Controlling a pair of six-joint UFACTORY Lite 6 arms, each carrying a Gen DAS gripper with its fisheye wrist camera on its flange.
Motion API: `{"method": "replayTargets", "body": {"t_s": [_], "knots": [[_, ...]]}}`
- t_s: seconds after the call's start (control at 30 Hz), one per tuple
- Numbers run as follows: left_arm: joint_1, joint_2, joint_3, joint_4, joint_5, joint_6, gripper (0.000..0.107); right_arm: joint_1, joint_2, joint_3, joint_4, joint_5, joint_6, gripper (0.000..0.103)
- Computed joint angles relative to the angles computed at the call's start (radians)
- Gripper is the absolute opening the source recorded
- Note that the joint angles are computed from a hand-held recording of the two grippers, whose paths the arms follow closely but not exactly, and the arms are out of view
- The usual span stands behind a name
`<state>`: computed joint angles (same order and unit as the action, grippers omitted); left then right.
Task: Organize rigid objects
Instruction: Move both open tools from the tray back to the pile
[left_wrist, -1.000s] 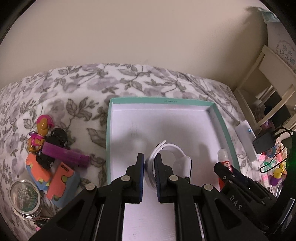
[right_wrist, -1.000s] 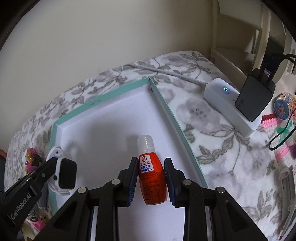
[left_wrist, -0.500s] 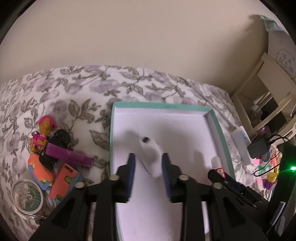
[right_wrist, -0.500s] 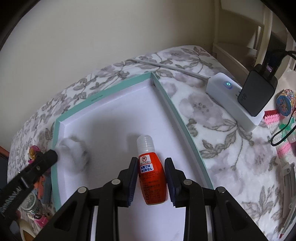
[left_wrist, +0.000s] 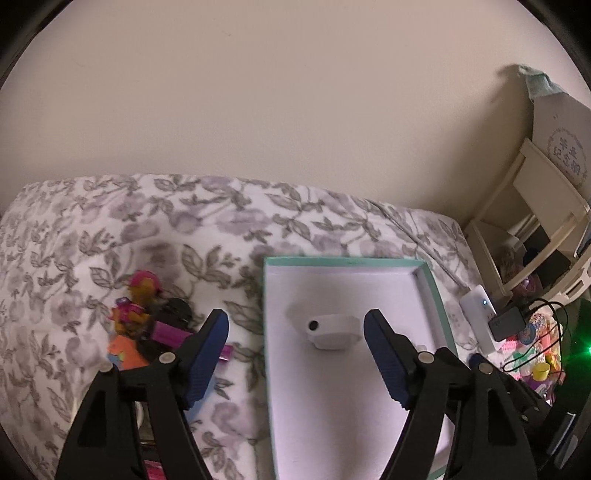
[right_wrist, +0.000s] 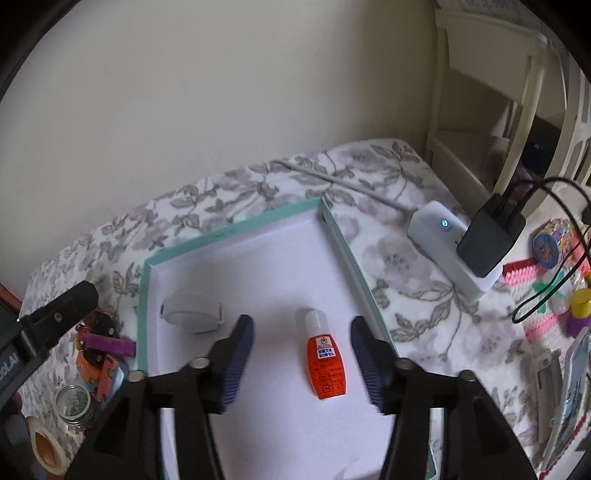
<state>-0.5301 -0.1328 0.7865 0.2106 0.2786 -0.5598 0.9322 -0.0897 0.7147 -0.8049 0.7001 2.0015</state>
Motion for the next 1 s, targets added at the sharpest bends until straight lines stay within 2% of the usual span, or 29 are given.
{"method": "replayTargets", "body": {"t_s": [0.1, 0.17, 0.23, 0.4, 0.57, 0.8, 1.0], "knots": [[0.023, -0.013, -0.006, 0.032, 0.013, -0.023, 0.077, 0.007, 0.009, 0.019, 0.004, 0.017, -0.012, 0.067], [0.031, -0.020, -0.008, 0.115, 0.030, -0.097, 0.079, 0.009, 0.011, 0.023, 0.003, 0.015, -0.010, 0.072], [0.037, -0.025, -0.008, 0.170, 0.045, -0.144, 0.087, 0.014, 0.015, 0.031, 0.006, 0.018, -0.015, 0.073], [0.068, -0.072, -0.013, 0.181, 0.092, -0.147, 0.088, 0.037, 0.004, 0.054, 0.015, 0.038, -0.017, 0.076], [0.125, -0.184, -0.036, 0.118, 0.169, -0.088, 0.096, 0.085, -0.013, 0.108, 0.026, 0.088, 0.002, 0.080], [0.174, -0.385, -0.055, 0.130, 0.347, -0.096, 0.097, 0.187, 0.005, 0.257, 0.035, 0.216, 0.008, 0.091], [0.338, -0.552, -0.071, -0.011, 0.446, 0.116, 0.097, 0.298, 0.034, 0.367, 0.026, 0.307, 0.042, 0.096]]}}
